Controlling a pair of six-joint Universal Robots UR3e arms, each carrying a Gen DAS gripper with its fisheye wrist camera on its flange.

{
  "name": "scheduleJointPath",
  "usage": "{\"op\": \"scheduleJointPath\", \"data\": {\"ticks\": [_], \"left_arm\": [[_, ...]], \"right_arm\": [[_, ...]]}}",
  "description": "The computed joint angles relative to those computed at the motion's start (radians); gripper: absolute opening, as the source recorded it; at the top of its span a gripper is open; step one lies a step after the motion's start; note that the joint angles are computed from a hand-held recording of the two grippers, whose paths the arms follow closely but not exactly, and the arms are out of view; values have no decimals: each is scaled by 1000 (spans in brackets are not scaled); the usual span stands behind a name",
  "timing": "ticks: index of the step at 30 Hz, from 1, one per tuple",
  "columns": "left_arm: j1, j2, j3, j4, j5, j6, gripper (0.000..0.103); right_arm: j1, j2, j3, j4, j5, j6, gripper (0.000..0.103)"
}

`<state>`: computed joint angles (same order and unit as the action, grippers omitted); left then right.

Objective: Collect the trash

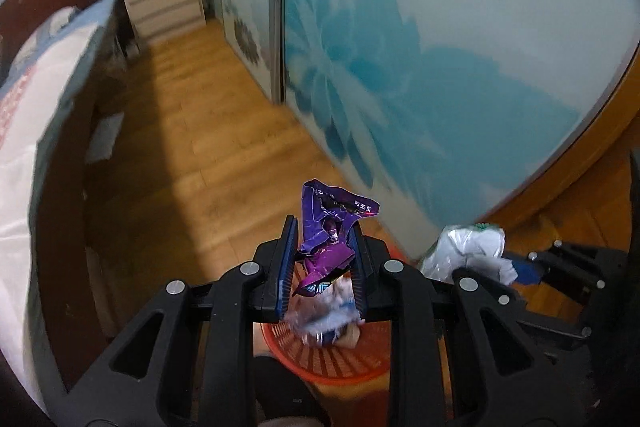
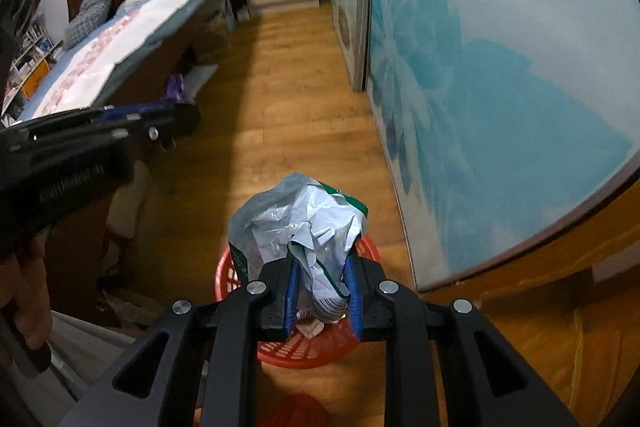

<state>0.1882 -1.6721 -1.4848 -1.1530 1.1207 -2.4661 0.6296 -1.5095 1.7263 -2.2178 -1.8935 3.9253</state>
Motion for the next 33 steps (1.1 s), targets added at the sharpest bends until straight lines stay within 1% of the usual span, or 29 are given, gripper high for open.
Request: {"op": "scheduleJointPath", "data": {"ticks": [2,4,7,11,12,13,14,15,16,17,22,27,31,33], "left_arm": [[-1,-10,-4,2,20,-8,24],[-3,-15,-22,4,45,7,24],[-22,-82,43,-22,77,-15,24],[-28,-104,73,-31,98,-26,26],[-28,-109,80,-34,97,-30,28],[-29,-112,85,-39,97,-31,33],[-30,-114,90,-39,100,-33,40],[-30,-113,87,-31,101,-35,45],[-25,-101,77,-23,95,-35,53],[-21,-98,68,-10,92,-35,56],[19,-63,39,14,77,-45,64],[69,-41,48,13,62,-50,66],[132,-22,90,-17,31,-69,68],[192,9,101,-33,-8,-54,69]], "right_arm": [[-19,23,12,-26,37,2,23],[-26,50,10,-48,55,4,23],[-31,91,-15,-66,67,-1,24],[-11,109,-13,-78,42,22,38],[5,111,-26,-64,31,40,41],[10,117,-36,-56,23,45,43],[16,119,-38,-53,17,51,46],[16,120,-44,-49,13,53,50],[20,119,-46,-46,6,57,52],[27,123,-60,-35,-7,61,56],[57,135,-125,5,-51,76,65],[90,138,-191,43,-83,94,71],[113,144,-254,62,-102,107,75],[128,162,-312,64,-112,99,80]]}}
